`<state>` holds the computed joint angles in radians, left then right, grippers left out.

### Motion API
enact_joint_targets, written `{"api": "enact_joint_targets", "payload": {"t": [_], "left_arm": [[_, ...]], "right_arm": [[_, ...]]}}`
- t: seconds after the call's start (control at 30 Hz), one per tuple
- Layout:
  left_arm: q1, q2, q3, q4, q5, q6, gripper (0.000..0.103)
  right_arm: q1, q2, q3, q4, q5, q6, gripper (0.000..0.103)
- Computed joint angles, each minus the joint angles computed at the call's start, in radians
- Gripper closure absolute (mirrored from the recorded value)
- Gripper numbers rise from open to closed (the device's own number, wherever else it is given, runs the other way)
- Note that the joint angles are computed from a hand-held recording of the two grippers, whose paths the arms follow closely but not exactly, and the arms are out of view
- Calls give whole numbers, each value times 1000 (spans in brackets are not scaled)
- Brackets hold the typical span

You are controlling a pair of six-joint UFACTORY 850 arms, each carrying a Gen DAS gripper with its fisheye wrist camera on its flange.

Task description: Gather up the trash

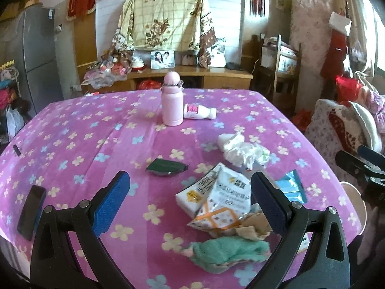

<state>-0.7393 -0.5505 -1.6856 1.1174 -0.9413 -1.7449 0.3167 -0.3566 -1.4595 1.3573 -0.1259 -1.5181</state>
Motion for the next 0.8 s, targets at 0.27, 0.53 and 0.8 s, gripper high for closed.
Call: {"api": "enact_joint_targets", "payload": {"t": [0.27,0.53,0.8], "left_arm": [[-11,-2,-9,18,5,-26,3],[-16,0,-11,34,1,-41,3],[-16,-2,-16,32,7,-38,3]], "right_arm": [[10,31,31,264,13,-274,1],[15,39,39,348,13,-350,1],[17,43,40,443,22,-446,1]]}}
